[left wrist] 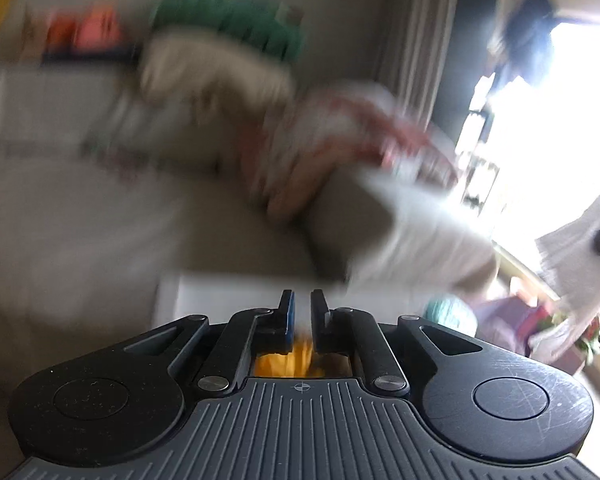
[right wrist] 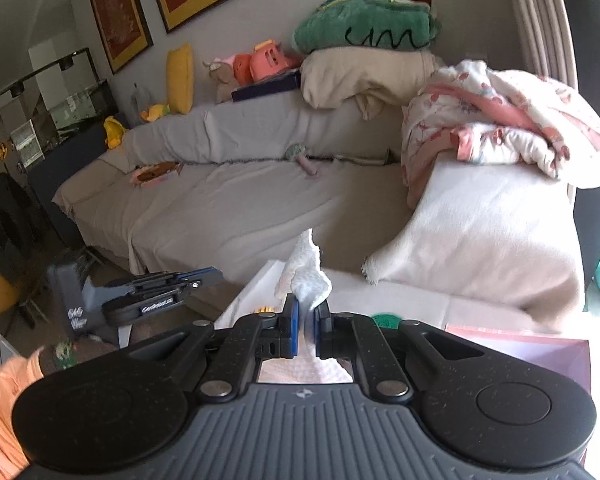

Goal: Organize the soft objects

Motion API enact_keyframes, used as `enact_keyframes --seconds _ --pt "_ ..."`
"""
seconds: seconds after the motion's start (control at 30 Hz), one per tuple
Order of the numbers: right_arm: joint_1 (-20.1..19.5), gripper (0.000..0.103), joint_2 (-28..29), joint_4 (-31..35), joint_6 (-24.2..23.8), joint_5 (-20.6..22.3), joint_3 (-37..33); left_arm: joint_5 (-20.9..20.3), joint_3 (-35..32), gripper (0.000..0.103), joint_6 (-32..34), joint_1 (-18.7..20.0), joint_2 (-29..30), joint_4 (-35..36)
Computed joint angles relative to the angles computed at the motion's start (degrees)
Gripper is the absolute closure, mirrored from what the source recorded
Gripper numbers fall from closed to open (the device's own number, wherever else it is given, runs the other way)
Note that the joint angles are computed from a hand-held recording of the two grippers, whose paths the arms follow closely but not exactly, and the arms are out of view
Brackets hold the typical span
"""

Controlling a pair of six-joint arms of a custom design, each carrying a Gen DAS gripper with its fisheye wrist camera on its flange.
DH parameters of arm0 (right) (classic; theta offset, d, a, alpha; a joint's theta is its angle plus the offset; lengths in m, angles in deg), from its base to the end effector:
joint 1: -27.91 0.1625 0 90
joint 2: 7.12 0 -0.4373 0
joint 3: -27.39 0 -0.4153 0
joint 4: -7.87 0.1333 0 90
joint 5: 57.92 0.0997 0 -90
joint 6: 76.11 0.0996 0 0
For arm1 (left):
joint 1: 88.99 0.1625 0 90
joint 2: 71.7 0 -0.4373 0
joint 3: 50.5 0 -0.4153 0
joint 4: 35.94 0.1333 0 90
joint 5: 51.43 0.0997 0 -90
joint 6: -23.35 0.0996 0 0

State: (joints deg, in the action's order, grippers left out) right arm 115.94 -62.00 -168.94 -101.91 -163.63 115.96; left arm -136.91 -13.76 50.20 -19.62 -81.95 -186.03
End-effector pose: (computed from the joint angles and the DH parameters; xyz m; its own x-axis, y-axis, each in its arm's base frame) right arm 0.0810 -0.7369 0.3120 -0.8685 -0.0364 0.4944 -0.3969 0.6486 -0.6494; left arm -0.1991 -0.9295 0.0275 -0.7135 0.6290 -0.3085 0.6901 0.5553 -0.4641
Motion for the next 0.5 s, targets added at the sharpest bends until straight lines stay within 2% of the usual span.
enact_keyframes --seconds 0.07,0.13,0.17,0.23,0.3,0.4,0.5 --pt "-0.3 0.096 0.6 0.8 -0.1 -0.7 0.2 3.3 0.8 0.093 0.6 0.0 0.2 1.3" --pt "-1.0 0.096 1.1 2.4 -0.5 -0.5 0.8 4.7 3.6 0.092 2.9 0.5 0.0 -3.1" --pt "-1.2 0.096 1.5 2.9 -0.9 -0.6 1.2 5.1 4.4 0.091 3.5 0.7 0.0 -4.6" --pt "-1.8 0.096 3.1 4.0 -1.6 -1.4 1.7 4.1 3.3 0.09 2.5 1.3 0.8 -3.5" --pt "-2.7 0.096 4.9 6.6 -1.1 -1.3 1.6 4.3 0.0 0.09 0.0 1.6 2.4 -1.0" --pt "-4.4 0.096 7.6 11.0 2.5 0.6 0.6 6.3 -10.4 0.09 -4.4 1.9 8.0 4.9" --pt "-5.1 0.095 8.8 11.9 2.6 1.8 1.4 5.2 -18.6 0.09 -6.5 2.5 12.1 10.8"
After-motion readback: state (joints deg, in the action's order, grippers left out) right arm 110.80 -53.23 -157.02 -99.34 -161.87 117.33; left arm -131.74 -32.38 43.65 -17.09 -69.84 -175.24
